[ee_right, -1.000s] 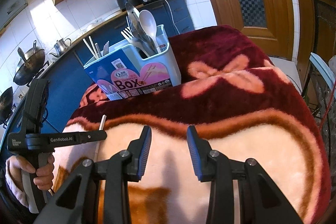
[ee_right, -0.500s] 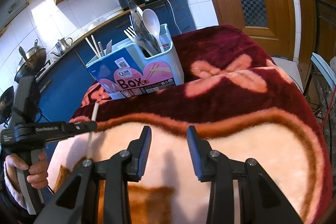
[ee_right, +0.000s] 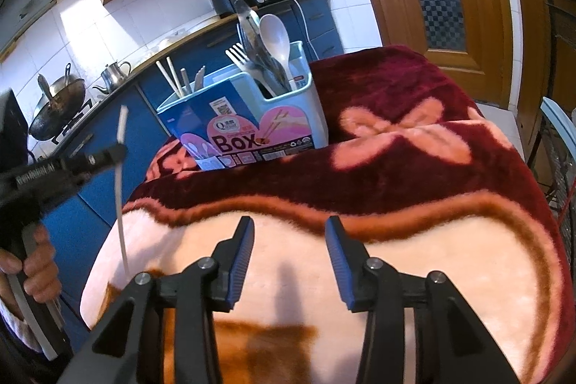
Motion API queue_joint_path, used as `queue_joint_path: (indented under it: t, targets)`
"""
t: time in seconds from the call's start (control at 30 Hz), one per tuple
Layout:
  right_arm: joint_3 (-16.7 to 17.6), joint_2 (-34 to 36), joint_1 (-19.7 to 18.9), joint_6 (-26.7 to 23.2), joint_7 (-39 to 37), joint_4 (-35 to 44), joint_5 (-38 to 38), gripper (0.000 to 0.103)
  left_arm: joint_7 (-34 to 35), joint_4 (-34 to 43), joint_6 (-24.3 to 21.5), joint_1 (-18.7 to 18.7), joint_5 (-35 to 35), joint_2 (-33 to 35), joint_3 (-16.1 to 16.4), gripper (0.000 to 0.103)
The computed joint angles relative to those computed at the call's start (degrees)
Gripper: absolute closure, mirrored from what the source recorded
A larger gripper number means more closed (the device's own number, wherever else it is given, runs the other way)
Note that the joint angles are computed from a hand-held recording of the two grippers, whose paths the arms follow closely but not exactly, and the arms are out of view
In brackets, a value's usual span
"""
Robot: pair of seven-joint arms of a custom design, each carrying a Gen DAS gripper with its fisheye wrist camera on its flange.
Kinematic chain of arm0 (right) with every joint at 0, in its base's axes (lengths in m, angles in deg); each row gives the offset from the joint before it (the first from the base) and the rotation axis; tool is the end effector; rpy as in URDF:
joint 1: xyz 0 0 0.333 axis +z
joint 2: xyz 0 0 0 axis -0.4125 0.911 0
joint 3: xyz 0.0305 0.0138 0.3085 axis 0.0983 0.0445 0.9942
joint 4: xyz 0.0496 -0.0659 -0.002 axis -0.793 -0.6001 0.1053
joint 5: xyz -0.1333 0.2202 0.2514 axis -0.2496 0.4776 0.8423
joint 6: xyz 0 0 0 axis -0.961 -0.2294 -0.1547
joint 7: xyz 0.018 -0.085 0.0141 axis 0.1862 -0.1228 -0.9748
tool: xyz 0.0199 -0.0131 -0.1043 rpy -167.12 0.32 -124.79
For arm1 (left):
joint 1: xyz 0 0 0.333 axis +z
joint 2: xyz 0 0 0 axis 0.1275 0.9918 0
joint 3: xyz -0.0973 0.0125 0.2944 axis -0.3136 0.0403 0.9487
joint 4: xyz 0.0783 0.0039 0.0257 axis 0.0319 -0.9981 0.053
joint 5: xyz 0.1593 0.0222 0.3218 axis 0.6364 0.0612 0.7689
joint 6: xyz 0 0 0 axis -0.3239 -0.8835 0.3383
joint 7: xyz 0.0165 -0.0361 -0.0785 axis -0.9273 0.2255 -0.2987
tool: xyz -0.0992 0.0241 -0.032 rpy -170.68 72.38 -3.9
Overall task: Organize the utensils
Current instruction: 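Carry the white chopstick up over the caddy with the left tool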
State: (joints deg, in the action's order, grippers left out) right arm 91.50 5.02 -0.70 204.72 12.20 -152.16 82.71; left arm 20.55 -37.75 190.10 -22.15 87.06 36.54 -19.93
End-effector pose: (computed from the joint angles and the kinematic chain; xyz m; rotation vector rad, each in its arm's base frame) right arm 0.5053 0.2871 0.4345 -1.7320 1.4335 -0.2522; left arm 0.4978 -0.4303 0.5019 -1.8927 1.6020 -1.1441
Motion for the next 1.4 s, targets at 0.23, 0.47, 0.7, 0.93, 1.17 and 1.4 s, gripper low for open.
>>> queue_joint_path:
  t: [0.23,0.47,0.7,0.93,1.17,1.4]
  targets:
    - [1.75,0.69,-1.00,0.22,-3.26,1.10,2.58,0.053,-5.18,3.79,-4.71,-2.05,11.08,-0.60,1.80,0.097]
    - [0.44,1.50,0.20,-0.20,-2.26,2.07,1.00,0.049,-8.85,9.17,-9.40,-3.32,21.29,1.27,2.72,0.097]
    - [0.62,2.61,-0.07,-0.30,-2.09,3.42,-0.18,0.049,-14.94,15.88,-11.86,-4.47,31.36,4.89,5.06,0.097]
    - [2.14,4.43,-1.88,-0.89,-3.96,5.51,0.92,0.049,-18.38,24.01,-11.68,-5.44,35.21,10.96,8.18,0.097]
    - [3.53,6.28,-3.16,-1.67,-7.35,8.19,3.43,0.049,-15.81,30.75,-12.06,-7.10,32.20,17.47,11.77,0.097]
    - [4.27,6.78,-3.58,-2.28,-11.00,9.30,6.95,0.049,-14.93,29.68,-9.55,-7.10,26.93,18.58,13.74,0.096]
